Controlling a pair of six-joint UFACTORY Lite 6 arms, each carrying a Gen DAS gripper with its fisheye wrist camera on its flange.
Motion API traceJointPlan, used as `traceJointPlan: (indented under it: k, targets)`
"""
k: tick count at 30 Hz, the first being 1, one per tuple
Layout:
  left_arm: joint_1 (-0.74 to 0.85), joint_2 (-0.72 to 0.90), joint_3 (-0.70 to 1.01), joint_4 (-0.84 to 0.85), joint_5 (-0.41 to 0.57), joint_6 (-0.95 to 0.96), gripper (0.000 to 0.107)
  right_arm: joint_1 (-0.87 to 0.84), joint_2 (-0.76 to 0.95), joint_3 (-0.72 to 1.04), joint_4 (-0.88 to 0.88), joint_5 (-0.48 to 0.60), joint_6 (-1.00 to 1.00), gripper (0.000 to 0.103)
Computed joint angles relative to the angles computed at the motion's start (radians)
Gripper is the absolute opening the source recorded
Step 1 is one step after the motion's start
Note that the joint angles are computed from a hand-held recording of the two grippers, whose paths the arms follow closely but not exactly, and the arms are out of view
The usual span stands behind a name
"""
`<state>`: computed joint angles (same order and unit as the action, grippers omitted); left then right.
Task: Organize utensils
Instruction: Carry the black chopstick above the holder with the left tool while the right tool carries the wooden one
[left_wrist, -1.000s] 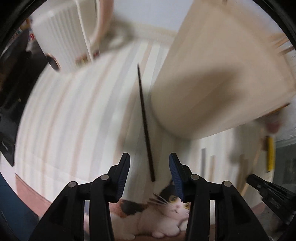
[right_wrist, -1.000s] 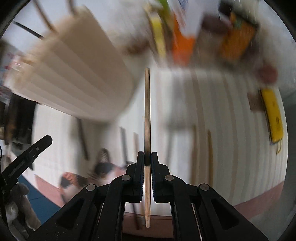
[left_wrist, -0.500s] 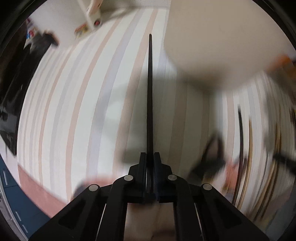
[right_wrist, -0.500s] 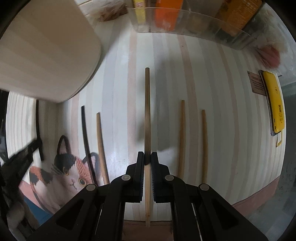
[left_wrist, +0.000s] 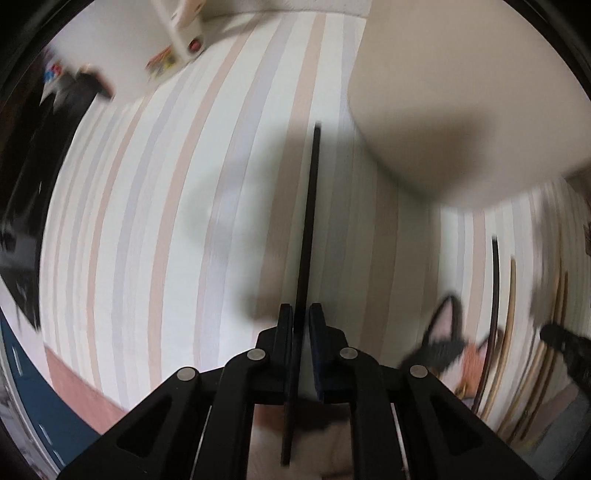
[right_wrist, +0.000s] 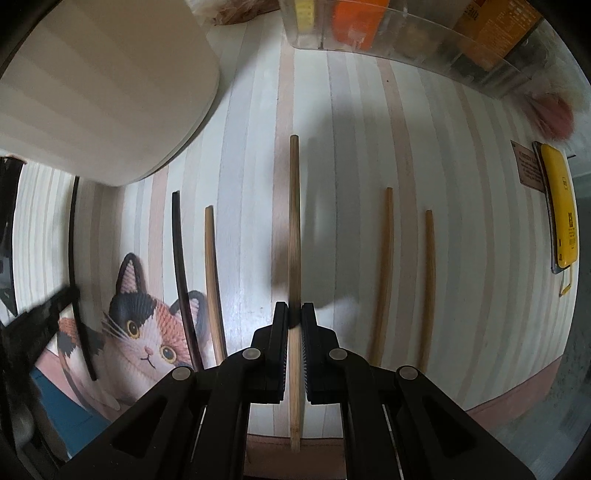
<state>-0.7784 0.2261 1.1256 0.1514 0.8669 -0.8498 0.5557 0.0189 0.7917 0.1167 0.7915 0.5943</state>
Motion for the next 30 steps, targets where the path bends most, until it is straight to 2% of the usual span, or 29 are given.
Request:
traceJointPlan:
  k: [3, 6, 9, 13, 19, 23, 30]
  targets:
    - [0.013, 0.051, 0.060, 0.016, 0.012, 0.034, 0.005, -0.019, -0.012, -0.019, 0.008, -0.003, -0.002, 0.007]
    - [-0.010, 0.020, 0.029, 0.049, 0.024, -0.015, 0.003, -0.069, -0.014, -0.011, 0.015, 0.005, -0.038, 0.007]
    - [-0.010, -0.114, -0.053, 0.077, 0.028, -0.056, 0.003, -0.105, -0.044, -0.017, 0.005, -0.004, -0.062, 0.007]
    - [-0.100, -0.342, -0.124, 0.139, 0.109, -0.164, 0.003, -0.113, -0.126, -0.005, -0.008, 0.007, -0.061, 0.007]
    - [-0.188, -0.418, 0.019, 0.228, 0.238, -0.281, 0.003, -0.074, -0.244, 0.069, -0.103, 0.060, 0.009, 0.007]
    - [-0.227, -0.382, 0.177, 0.320, 0.316, -0.318, 0.002, -0.026, -0.295, 0.145, -0.178, 0.111, 0.089, 0.007]
    - [-0.249, -0.317, 0.481, 0.430, 0.437, -0.264, 0.002, 0.031, -0.326, 0.306, -0.260, 0.185, 0.181, 0.007]
